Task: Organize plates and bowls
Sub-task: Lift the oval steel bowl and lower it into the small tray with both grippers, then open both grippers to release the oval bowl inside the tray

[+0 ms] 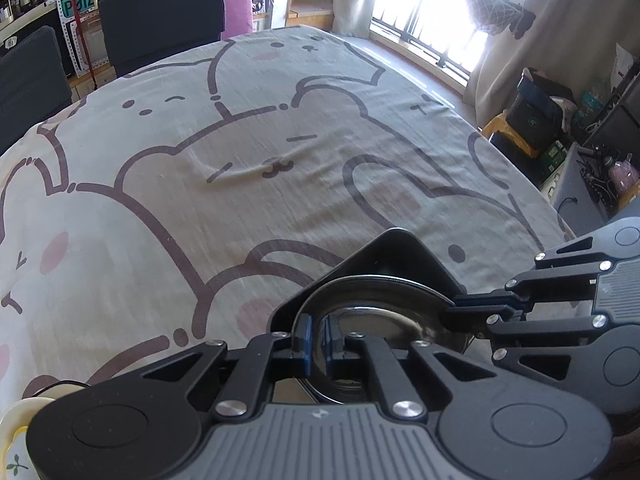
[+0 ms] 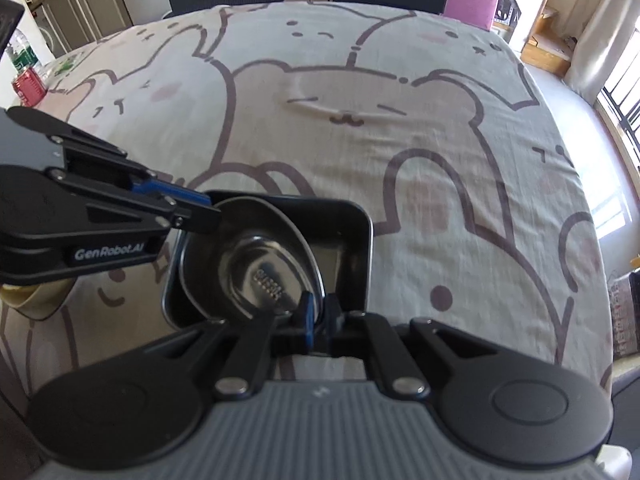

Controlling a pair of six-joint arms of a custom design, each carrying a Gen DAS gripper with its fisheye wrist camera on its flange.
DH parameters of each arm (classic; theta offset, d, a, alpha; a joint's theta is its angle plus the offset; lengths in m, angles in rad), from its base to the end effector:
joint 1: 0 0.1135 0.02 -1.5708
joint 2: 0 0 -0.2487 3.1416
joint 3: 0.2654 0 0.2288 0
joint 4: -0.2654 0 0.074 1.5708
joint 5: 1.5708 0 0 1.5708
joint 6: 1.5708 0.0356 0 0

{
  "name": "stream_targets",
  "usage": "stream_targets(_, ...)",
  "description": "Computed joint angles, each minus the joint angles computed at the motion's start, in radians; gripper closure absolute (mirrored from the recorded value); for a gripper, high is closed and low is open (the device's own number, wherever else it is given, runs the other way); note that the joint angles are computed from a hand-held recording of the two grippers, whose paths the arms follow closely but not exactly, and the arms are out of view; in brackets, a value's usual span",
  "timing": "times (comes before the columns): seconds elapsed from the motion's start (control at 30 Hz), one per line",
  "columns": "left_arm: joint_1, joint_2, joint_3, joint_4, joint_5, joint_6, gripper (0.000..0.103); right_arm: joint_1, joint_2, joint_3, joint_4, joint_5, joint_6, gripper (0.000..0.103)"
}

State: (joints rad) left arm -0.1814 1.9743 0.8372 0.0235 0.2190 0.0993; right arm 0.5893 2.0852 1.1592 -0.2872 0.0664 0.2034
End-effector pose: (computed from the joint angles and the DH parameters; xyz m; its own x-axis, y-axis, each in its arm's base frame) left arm 0.3064 -0.0641 0.0695 -0.8514 0.2546 -0.4586 0.3566 0.9221 -0.1502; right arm 0.3017 0.1989 0.0870 -0.8708 -0.3397 -0.3554 -0.3669 0.9302 0.0098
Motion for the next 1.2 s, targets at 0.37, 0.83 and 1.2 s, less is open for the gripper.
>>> stream_targets(0.37, 0.034, -0.037, -0.026, 0.004, 0.028, 0.018, 0.094, 0.001, 0.078, 0.06, -0.057, 0.022, -0.009, 0.095)
stream_targets(0.83, 0.074, -0.08, -0.081, -0.028, 0.038, 0.069, 0.078, -0.028, 0.008, 0.012, 0.004, -0.023, 0.001, 0.088)
stream_targets(1.2, 0.075, -0.08, -0.108, -0.045, 0.071, 0.065, 0.077, -0.08, -0.081, -0.07, 0.102, -0.025, 0.043, 0.081)
